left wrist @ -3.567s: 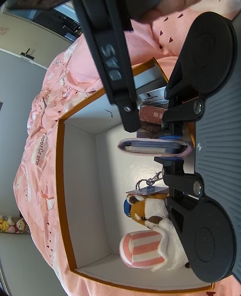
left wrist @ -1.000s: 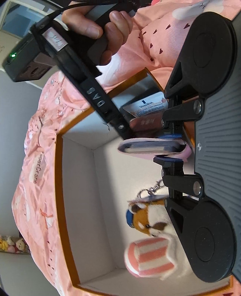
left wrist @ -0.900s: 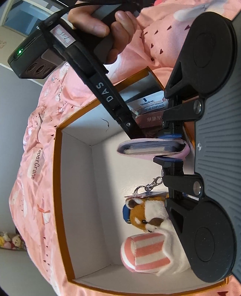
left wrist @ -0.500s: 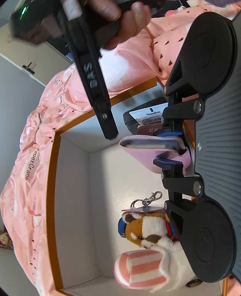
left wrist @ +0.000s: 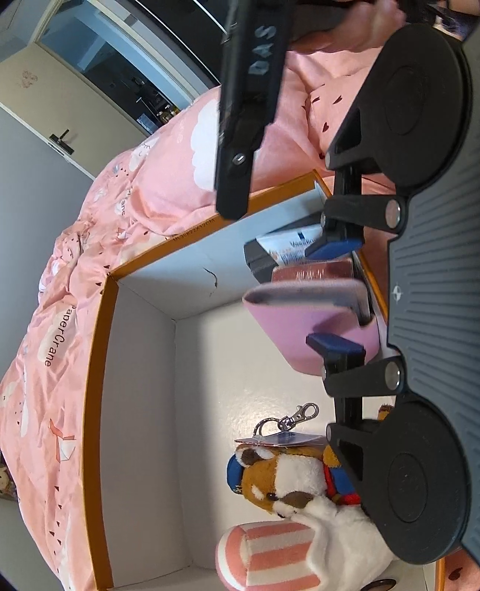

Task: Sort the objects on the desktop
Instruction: 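Open the left tool and withdraw both tools from the orange box, then grasp the pink pouch with the left tool while the right tool grasps the gold box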

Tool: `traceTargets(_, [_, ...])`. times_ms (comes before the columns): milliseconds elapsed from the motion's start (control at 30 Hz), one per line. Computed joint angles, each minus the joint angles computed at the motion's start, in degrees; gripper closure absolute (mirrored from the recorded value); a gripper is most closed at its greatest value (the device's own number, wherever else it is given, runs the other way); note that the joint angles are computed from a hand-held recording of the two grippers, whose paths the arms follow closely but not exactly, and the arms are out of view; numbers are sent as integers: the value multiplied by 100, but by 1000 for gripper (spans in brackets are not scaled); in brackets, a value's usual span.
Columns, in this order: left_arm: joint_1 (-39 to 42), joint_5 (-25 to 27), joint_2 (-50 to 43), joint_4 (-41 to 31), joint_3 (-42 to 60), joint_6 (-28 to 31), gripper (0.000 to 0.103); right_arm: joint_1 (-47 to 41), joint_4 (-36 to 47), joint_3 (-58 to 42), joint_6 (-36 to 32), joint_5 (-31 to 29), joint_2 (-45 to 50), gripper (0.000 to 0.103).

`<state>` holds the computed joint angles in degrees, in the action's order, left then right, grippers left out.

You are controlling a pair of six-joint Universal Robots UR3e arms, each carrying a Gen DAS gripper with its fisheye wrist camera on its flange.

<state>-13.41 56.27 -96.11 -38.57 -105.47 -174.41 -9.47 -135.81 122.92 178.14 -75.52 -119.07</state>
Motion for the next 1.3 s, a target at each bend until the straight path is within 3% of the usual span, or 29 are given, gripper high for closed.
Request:
traceTargets(133, [-88,258,90,131,-51,30,51,30,-151,484,278,-121,-664,66])
traceTargets(267, [-48,185,198,262,-159,-2,48,383,-300,876,730,-546,-1220,64])
traceTargets(500, [-276,934,851,1170,-780,-190,48,1588,-525,1339,1828,-1770,-1703,59])
traceTargets(667, [-340,1201,1406,1415,-1051,-76,48,2019,-317,1438,2051,-2122,-1864,58])
traceTargets(900, [-282,1042,2195,369,-1035,413,48,1735,569,1601,2048,-1736,-2452,58])
traceTargets(1033, [-395,1336,2271,-516,-803,555,48,1406,1218,1685,2000,-1348,-2853,58])
traceTargets(1300, [-574,1612,2367,-1351,-762,890,47,1035,2224,1688,1920,-830,-3308,58])
